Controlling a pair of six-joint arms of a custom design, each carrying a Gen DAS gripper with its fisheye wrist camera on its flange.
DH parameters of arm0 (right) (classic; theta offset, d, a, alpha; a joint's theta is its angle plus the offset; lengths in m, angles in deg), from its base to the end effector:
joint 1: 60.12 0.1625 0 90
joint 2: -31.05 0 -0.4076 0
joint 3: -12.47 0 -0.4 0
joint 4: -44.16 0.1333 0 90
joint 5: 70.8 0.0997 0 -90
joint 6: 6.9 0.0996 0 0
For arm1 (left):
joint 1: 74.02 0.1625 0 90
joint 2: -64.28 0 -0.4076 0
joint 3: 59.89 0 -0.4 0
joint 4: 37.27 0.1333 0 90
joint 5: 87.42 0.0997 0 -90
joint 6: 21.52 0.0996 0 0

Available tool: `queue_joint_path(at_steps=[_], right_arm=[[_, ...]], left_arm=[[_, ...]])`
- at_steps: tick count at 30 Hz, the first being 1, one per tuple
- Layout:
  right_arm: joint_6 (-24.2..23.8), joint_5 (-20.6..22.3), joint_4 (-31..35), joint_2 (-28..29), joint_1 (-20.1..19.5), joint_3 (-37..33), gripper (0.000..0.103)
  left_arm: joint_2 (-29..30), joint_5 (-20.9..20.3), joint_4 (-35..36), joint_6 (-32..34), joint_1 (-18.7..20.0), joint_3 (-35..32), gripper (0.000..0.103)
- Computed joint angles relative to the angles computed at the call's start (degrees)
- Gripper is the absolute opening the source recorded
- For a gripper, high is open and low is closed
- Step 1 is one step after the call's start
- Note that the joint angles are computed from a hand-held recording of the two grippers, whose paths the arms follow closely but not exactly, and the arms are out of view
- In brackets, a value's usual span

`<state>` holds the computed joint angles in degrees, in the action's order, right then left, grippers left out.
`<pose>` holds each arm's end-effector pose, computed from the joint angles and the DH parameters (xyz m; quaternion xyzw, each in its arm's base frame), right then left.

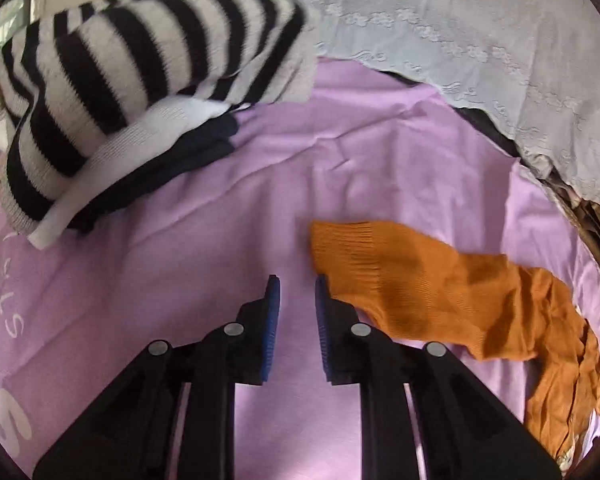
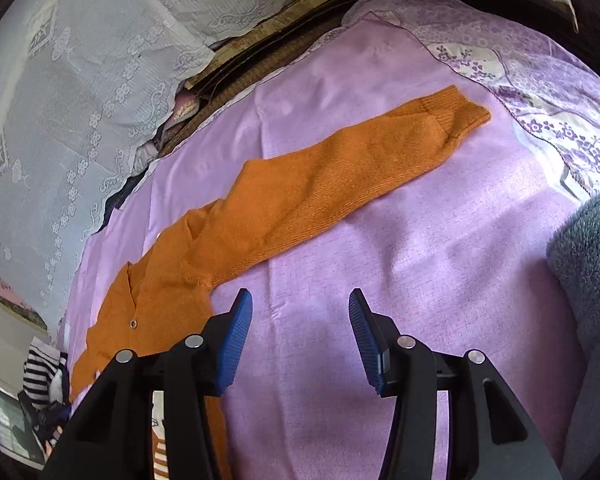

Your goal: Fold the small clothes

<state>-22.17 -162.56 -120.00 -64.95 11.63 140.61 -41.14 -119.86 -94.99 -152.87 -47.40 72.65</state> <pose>-0.0131 -0.4556 0.3479 -0.0298 -0.9329 0.3391 0.1171 -0.1283 -0.3074 0.2601 -0.2278 0.7646 -0.4704 0.3771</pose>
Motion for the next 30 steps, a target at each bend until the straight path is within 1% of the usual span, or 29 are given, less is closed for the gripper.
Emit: queue_joint_path(at_steps=[1, 2, 3, 5, 6, 8, 11, 12, 13, 14, 15, 16, 17, 18, 19, 20, 21, 22, 23, 24, 25, 26, 27, 29, 30], right_arm=[[1.89, 0.98, 0.05, 0.28, -0.8, -0.69, 0.051], [3.71, 1.54, -0.14, 0.76, -1.4, -1.47, 0.051], [5.38, 1.92, -0.38, 1.26, -1.94, -2.19, 0.051], [8.64, 3.01, -0.32, 2.46, -3.0, -3.79, 0.051], [10.3, 3.73, -0.3, 3.11, -3.59, -4.56, 0.051], [13.39, 4.64, -1.45, 4.71, -4.72, -6.05, 0.05], [16.97, 6.92, -4.68, 7.32, -6.49, -8.0, 0.048], [17.55, 7.48, -5.79, 8.19, -6.72, -8.64, 0.048], [17.5, 7.32, -7.24, 9.03, -6.65, -9.17, 0.048], [16.58, 6.01, -9.2, 10.01, -6.12, -9.64, 0.044], [14.55, 3.64, -11.4, 11.14, -5.29, -10.1, 0.04], [12.22, 0.31, -14.39, 12.32, -4.3, -10.28, 0.022], [10.04, -1.86, -18.08, 13.04, -3.95, -9.88, 0.005], [8.9, -2.25, -21.37, 13.04, -4.05, -8.89, 0.005], [9.02, -2.5, -23.72, 12.49, -4.21, -7.85, 0.005], [8.8, -3.62, -25.04, 11.8, -4.16, -7.15, 0.005], [8.16, -6.07, -26.17, 11.51, -3.76, -6.79, 0.005], [7.53, -9.41, -26.65, 11.71, -3.34, -6.99, 0.006], [7.04, -12.13, -26.38, 12.05, -3.28, -7.46, 0.01], [7.02, -12.46, -24.46, 11.85, -3.59, -7.94, 0.01], [7.15, -11.71, -24.01, 11.22, -3.86, -7.69, 0.01], [7.24, -12.3, -25.61, 10.71, -3.38, -6.95, 0.013], [6.68, -13.31, -29.61, 10.38, -2.51, -5.67, 0.013], [2.39, -15.58, -40.25, 10.95, 0.65, -3.53, 0.018], [-0.54, -14.39, -42.58, 10.88, 2.07, -2.9, 0.02]], left_arm=[[1.13, 2.05, -4.4, 4.82, -0.24, 0.12, 0.034], [3.16, 3.81, -8.67, 9.07, 0.03, -0.21, 0.049], [5.93, 5.04, -10.65, 10.93, 0.35, -1.03, 0.06], [11.75, 7.01, -12.77, 13.44, 1.73, -3.39, 0.069], [14.52, 7.74, -14.58, 15.39, 2.73, -4.47, 0.07], [18.24, 8.6, -20.4, 20.63, 5.38, -5.67, 0.07], [20.5, 8.37, -31.98, 27.05, 9.87, -4.93, 0.07], [21.22, 8.08, -33.23, 26.93, 11.39, -5.01, 0.07], [21.27, 7.73, -34.4, 27.01, 12.6, -4.61, 0.07], [20.88, 7.78, -36.8, 28.44, 13.2, -3.61, 0.07], [20.33, 8.39, -37.3, 28.72, 12.81, -2.74, 0.07], [20.35, 8.85, -36.05, 27.93, 12.37, -2.82, 0.07], [20.84, 9.21, -32.7, 25.44, 12.01, -3.51, 0.07], [21.3, 9.17, -29.88, 23.29, 11.84, -4.09, 0.07], [21.41, 9.02, -29.47, 23.04, 11.8, -4.14, 0.07], [21.13, 8.91, -29.31, 23.0, 11.59, -3.91, 0.07], [20.96, 8.9, -28.93, 22.61, 11.35, -3.81, 0.07], [20.92, 9.02, -29.25, 22.87, 11.4, -3.76, 0.07], [20.94, 8.97, -29.25, 22.97, 11.4, -3.8, 0.07], [20.96, 8.91, -29.31, 23.11, 11.36, -3.85, 0.07], [20.8, 8.83, -29.11, 23.14, 11.01, -3.82, 0.07], [20.76, 8.74, -28.41, 22.76, 10.42, -3.98, 0.07], [20.49, 9.11, -29.33, 23.74, 9.65, -3.74, 0.071], [19.93, 10.3, -35.42, 30.27, 8.03, -2.7, 0.073], [20.55, 10.97, -39.34, 34.8, 7.64, -2.83, 0.077]])
